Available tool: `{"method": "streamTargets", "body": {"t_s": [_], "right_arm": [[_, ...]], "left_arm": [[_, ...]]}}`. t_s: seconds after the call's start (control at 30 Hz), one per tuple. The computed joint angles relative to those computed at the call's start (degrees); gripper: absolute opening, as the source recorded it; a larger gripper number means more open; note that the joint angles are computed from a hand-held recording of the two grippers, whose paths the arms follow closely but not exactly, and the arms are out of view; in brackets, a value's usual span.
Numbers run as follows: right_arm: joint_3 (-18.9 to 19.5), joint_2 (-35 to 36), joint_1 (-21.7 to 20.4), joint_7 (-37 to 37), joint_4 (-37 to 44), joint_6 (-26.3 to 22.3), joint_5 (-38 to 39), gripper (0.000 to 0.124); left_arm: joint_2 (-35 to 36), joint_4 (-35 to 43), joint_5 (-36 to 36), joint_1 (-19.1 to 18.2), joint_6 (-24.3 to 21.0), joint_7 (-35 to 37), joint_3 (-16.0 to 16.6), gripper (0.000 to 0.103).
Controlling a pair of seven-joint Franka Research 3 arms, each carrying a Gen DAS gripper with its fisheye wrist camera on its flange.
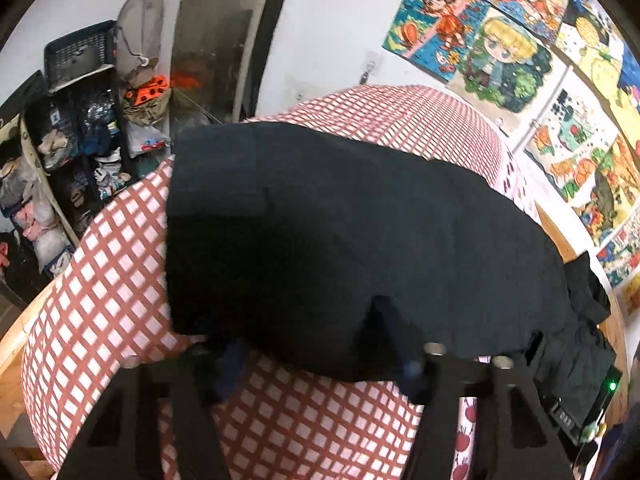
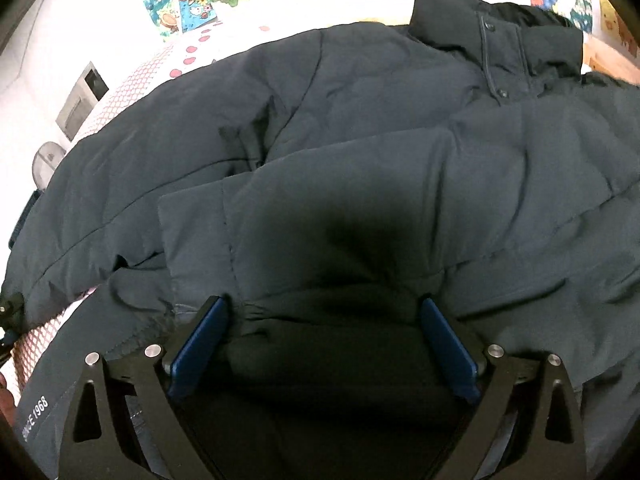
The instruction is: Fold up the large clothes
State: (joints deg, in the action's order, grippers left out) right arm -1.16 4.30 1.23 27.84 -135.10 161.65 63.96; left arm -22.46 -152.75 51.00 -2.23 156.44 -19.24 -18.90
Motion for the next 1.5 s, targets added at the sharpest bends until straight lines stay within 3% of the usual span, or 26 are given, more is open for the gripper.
{"method": "streamTargets", "body": {"t_s": [0.1, 0.2, 0.43, 0.53, 0.7, 0.77, 0.9, 0.97, 1.03, 1.17, 1.33, 1.5], "right_arm": [[0.0, 0.1, -0.5, -2.6, 0.3, -1.0, 3.3, 0.096], [0.2, 0.2, -0.4, -5.8, 0.3, -0.5, 6.8, 0.096], [0.1, 0.2, -0.7, -13.6, 0.4, -1.3, 15.9, 0.096], [-1.3, -2.8, -1.8, -15.1, -1.0, -5.1, 18.8, 0.095], [-6.2, -13.5, -4.3, -10.2, -5.1, -14.5, 19.5, 0.095], [-7.1, -16.5, -4.8, -10.6, -6.3, -13.4, 17.4, 0.095], [-8.5, -19.2, -5.9, -9.4, -8.1, -6.5, 10.8, 0.095], [-10.5, -18.8, -6.6, -8.4, -7.9, -7.2, 9.3, 0.095], [-12.0, -18.2, -8.1, -5.7, -7.5, -7.4, 7.8, 0.095], [-13.2, -17.5, -10.5, -0.5, -7.6, -2.8, 5.5, 0.096], [-16.2, -15.9, -12.9, -3.6, -6.5, -2.1, 8.2, 0.096], [-18.0, -12.4, -16.0, -7.5, -4.2, -8.9, 15.8, 0.096]], "left_arm": [[0.5, 0.6, 1.1, 0.6, 1.8, 0.1, 0.3, 0.025], [0.4, 1.9, 1.7, 0.1, -0.2, 1.3, -0.7, 0.016], [-3.6, 6.8, 8.4, -3.0, -10.3, 4.5, -4.0, 0.013], [-4.8, 9.3, 10.3, -4.5, -9.7, 7.7, -3.5, 0.013], [-2.6, 16.7, 11.9, -6.8, -7.8, 19.3, -4.1, 0.013], [-0.2, 20.5, 13.2, -7.5, -6.3, 22.1, -5.2, 0.013], [6.3, 28.2, 17.2, -9.6, -5.1, 24.2, -7.7, 0.013], [11.2, 32.3, 20.0, -11.3, -4.6, 22.9, -8.7, 0.013], [16.6, 36.3, 21.7, -13.4, -3.9, 22.0, -9.1, 0.013], [27.9, 44.4, 21.5, -18.0, -2.4, 24.3, -8.5, 0.013], [38.6, 48.6, 16.9, -20.6, 8.9, 26.3, -6.2, 0.013], [43.0, 47.5, 1.7, -18.5, 10.5, 39.1, -8.8, 0.014]]}}
